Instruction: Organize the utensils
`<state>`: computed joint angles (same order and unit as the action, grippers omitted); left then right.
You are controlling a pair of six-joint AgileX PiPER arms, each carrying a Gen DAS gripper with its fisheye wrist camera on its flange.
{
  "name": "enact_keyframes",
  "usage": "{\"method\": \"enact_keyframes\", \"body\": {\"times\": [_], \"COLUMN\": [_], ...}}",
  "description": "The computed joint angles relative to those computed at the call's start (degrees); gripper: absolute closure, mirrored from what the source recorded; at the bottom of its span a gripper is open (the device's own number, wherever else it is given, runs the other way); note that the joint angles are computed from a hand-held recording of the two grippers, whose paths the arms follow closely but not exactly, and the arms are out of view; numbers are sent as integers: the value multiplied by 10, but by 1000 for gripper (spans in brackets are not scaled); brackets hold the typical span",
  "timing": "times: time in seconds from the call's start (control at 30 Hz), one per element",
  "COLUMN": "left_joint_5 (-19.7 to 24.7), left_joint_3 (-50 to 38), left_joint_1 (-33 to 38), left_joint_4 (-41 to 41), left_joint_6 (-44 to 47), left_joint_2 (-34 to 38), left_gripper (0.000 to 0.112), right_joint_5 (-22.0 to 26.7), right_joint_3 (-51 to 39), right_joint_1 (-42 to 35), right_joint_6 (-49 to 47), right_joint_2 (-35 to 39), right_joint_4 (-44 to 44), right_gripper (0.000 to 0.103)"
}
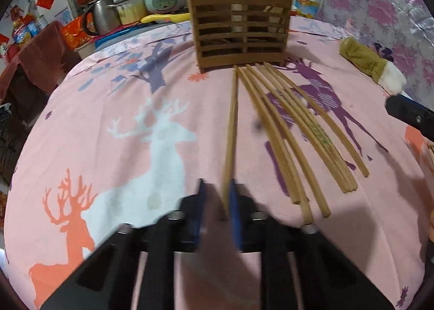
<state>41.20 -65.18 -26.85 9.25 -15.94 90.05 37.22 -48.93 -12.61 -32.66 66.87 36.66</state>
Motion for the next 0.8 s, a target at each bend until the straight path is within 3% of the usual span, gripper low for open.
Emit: {"method": "enact_keyframes", "body": {"times": [0.13,0.23,0.37,0.47,0.6,0.73,0.8], "left_joint_5": [5,11,8,7,7,8,8], "left_joint_3": [-6,-5,13,13,17,16,16], "left_joint_1": [34,62,59,56,46,48,49], "left_joint_4": [-7,-54,-49,-46,-21,-19,-19], "left_joint_6": [-21,11,11,10,-12,-16,-15], "left_joint_2": [-1,-2,-18,-18,-19,-18,-18], "left_gripper": [104,104,103,97,72,70,69], "right_joint_5": [5,31,57,46,42,30,29], "right_joint_3": [0,0,17,33,35,38,35], "right_joint_1": [2,0,1,22,55,88,94], "right_joint_6": [-4,-26,-63,-61,-49,-17,7], "right_joint_2": [3,12,7,-7,-2,6,18], "right_joint_4": [1,15,25,-1,-30,-75,-98], "right_gripper": [36,37,53,57,60,67,79]}}
